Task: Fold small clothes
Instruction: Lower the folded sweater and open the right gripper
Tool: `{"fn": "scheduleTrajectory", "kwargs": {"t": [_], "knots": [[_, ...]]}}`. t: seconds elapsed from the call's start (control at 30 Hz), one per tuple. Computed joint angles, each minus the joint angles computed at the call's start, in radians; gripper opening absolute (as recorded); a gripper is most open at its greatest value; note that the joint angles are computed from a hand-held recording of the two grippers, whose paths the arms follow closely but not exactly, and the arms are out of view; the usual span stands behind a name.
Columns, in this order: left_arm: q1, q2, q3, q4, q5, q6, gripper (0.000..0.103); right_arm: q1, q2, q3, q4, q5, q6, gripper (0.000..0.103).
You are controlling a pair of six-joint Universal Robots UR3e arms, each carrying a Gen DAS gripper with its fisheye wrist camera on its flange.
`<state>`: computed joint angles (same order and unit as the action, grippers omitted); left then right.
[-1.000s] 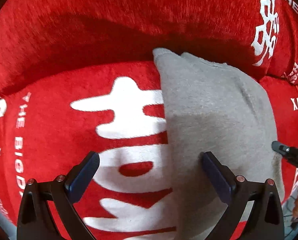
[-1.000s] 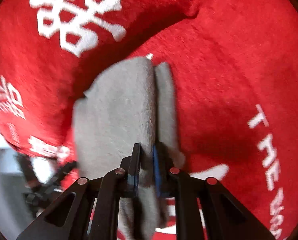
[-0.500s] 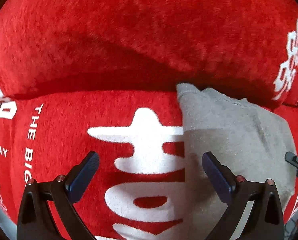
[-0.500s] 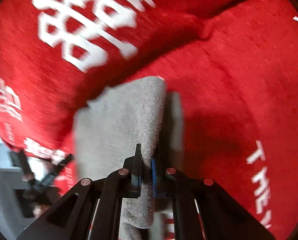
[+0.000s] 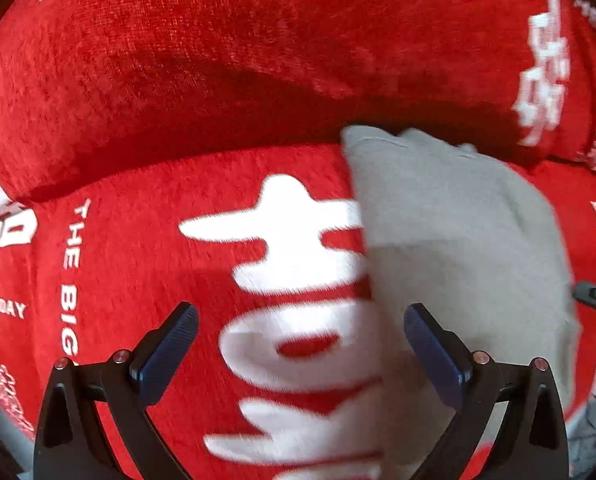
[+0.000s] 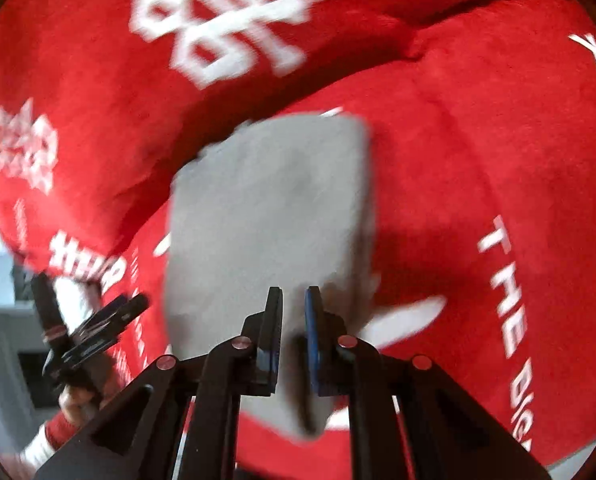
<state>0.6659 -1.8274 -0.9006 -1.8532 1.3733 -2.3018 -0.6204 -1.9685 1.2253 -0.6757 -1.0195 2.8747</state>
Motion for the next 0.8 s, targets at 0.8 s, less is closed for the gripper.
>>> {"fn": "scheduleTrajectory", "kwargs": {"t": [0.8], "knots": [[0.12, 0.289, -0.417, -0.024, 0.04, 0.191, 0.103, 0.319, -0.177, 0.206, -0.144, -0.189, 0.332, 0.0]]}}
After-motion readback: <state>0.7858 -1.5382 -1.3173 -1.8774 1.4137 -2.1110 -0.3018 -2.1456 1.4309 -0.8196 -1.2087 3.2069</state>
